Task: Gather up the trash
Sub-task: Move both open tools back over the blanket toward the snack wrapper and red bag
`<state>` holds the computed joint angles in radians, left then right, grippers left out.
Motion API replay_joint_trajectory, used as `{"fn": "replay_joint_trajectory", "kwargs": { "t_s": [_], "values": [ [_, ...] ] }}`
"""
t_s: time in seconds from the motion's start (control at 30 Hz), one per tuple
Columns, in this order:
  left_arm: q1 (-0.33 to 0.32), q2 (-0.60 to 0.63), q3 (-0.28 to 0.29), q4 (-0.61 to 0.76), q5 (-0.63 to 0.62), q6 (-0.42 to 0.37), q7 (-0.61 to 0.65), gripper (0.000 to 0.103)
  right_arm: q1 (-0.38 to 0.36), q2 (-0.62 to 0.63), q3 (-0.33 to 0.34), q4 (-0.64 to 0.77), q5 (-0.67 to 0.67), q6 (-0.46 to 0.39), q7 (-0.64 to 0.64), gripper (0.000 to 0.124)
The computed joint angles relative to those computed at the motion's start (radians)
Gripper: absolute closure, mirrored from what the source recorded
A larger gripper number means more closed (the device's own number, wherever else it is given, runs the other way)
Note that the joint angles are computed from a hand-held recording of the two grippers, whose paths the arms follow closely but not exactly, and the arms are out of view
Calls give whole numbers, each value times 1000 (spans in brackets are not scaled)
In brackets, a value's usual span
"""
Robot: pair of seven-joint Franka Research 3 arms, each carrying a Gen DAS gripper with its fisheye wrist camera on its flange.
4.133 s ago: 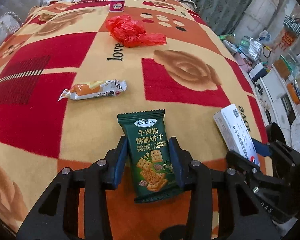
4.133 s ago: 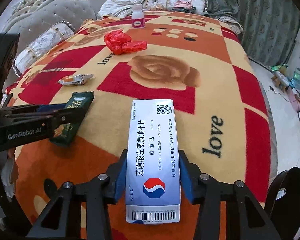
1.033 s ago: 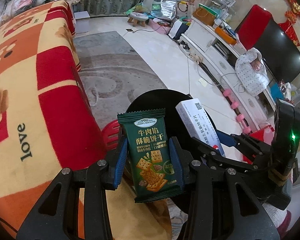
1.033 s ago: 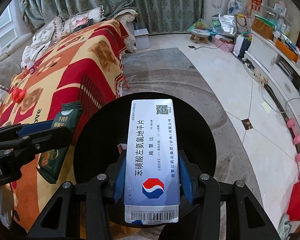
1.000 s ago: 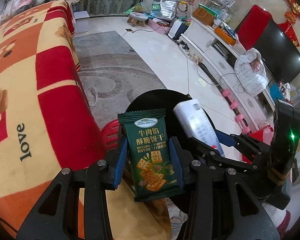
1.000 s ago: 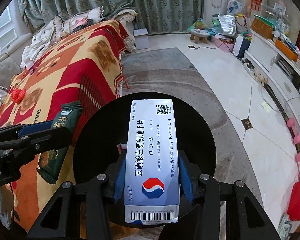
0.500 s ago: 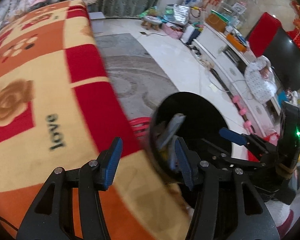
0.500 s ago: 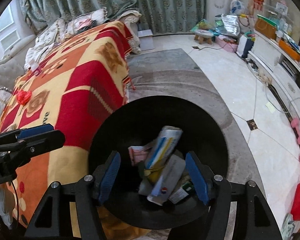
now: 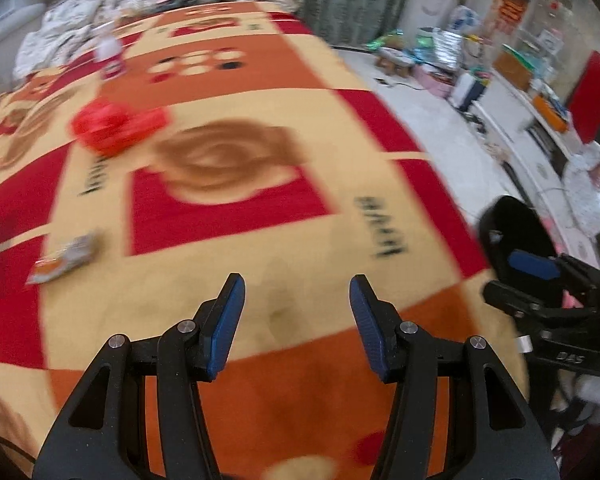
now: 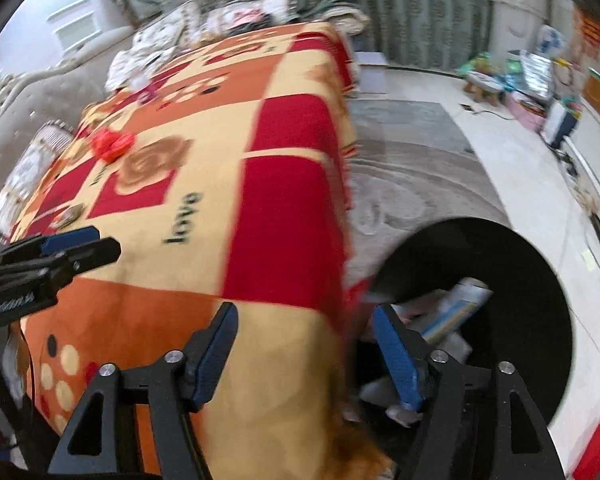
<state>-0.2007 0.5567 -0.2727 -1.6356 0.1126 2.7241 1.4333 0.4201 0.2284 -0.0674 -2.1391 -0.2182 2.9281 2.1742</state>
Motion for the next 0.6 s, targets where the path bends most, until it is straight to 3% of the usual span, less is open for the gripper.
{"fn": "replay_joint_trajectory", "kwargs": {
  "t_s": [0.17,0.43,0.6],
  "values": [
    [71,-40,35,-60,-1,17,14,50,-1,96,66,137,79,-46,-134,53],
    [131,-10,65,-26,60,50,110,45,42,256,84,379,164,-142,-273,53],
    [149,53,57,57,70,-9,210,45,65,360,86,550,195,-207,-338,52]
  ]
}}
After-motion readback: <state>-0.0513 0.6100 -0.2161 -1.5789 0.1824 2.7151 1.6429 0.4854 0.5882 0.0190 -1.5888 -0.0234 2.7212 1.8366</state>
